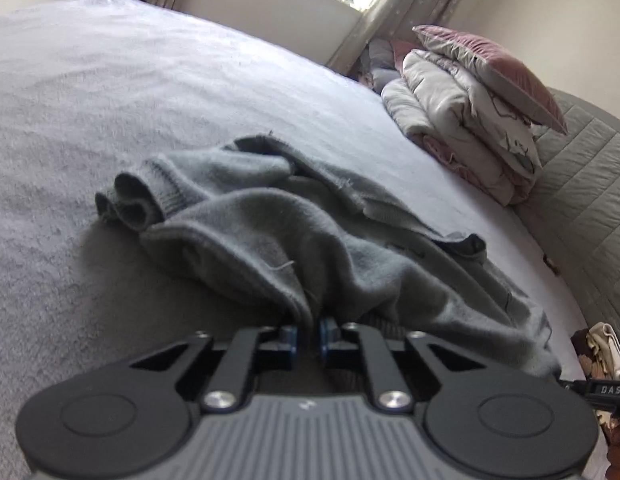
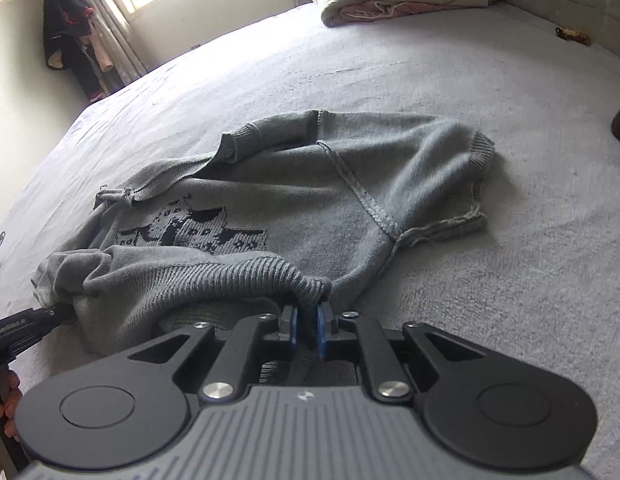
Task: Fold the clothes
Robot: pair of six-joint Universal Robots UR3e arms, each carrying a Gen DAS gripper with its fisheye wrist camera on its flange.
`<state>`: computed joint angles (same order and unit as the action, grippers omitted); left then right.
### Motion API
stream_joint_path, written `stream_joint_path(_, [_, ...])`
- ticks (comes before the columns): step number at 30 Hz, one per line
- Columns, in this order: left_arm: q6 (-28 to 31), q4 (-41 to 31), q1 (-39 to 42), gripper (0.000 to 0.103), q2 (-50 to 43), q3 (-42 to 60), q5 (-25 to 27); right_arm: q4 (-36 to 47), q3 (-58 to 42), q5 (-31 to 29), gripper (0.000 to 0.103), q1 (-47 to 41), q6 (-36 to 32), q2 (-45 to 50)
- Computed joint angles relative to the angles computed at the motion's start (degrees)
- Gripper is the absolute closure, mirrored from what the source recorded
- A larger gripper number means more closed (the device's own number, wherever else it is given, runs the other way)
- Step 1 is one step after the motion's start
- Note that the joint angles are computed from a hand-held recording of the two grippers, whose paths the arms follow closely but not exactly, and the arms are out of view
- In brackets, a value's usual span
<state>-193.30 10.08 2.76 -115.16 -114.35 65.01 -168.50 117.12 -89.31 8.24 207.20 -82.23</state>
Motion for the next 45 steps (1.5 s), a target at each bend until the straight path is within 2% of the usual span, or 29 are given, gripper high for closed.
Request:
stream_joint_path(6, [-2.8, 1.1, 0.7, 0.097, 8.6, -5.4, 0.2, -3.0, 2.0, -1.5, 0.098, 0.7, 1.4, -2.6])
stream_joint_path(11, [-1.1, -4.9, 4.2, 0.097, 20.1, -11.3, -2.0, -4.6, 4.0, -1.9, 0.099, 1.6, 1.6, -6.5])
stream_joint_path(15, [3.3, -15.1, 9.5, 0.097, 31.8, -16.0, -5.9, -5.4, 6.4, -0.3, 0.099, 1.9, 2.3, -11.1])
stream_joint_path(21, [9.1, -35.3, 21.6, 0.098, 48.3, -21.4, -15.6, -3.2, 6.3, -1.1, 0.099, 4.7, 2.8, -15.4])
stream_joint_path(24, [12.2, -44.7, 26.3, 0.098, 53.7, -21.9, -19.1, -1.9, 6.1, -1.6, 0.099, 6.1, 3.1, -17.3])
stream_joint_path(26, [13.2, -47.5, 28.0, 0.098, 55.2, -21.9, -20.5, -1.6, 5.5, -3.6, 0.099, 7.7, 2.9, -17.6])
stream_joint_path(28, [12.9, -47.0, 28.5, 0.098, 54.5, -21.8, -20.9, -1.4, 4.6, -5.8, 0.099, 8.6, 2.4, -16.9])
stream_joint_path(31, [10.4, -40.5, 27.2, 0.098, 48.2, -21.3, -20.5, -2.0, 4.3, -7.3, 0.099, 7.9, 1.8, -14.5])
stream_joint_path(35, [4.9, -27.1, 22.5, 0.098, 34.2, -17.3, -16.6, -2.5, 2.9, -7.7, 0.099, 5.4, 1.1, -9.2])
stream_joint_path(39, [0.7, -17.8, 18.5, 0.097, 21.6, -11.2, -14.2, -3.6, 0.2, -7.6, 0.099, 3.2, 0.7, -2.6])
stream_joint_path(45, [-4.3, -9.7, 11.9, 0.097, 7.9, -3.1, -8.3, -4.7, -0.5, -6.3, 0.099, 1.0, 0.8, 3.0])
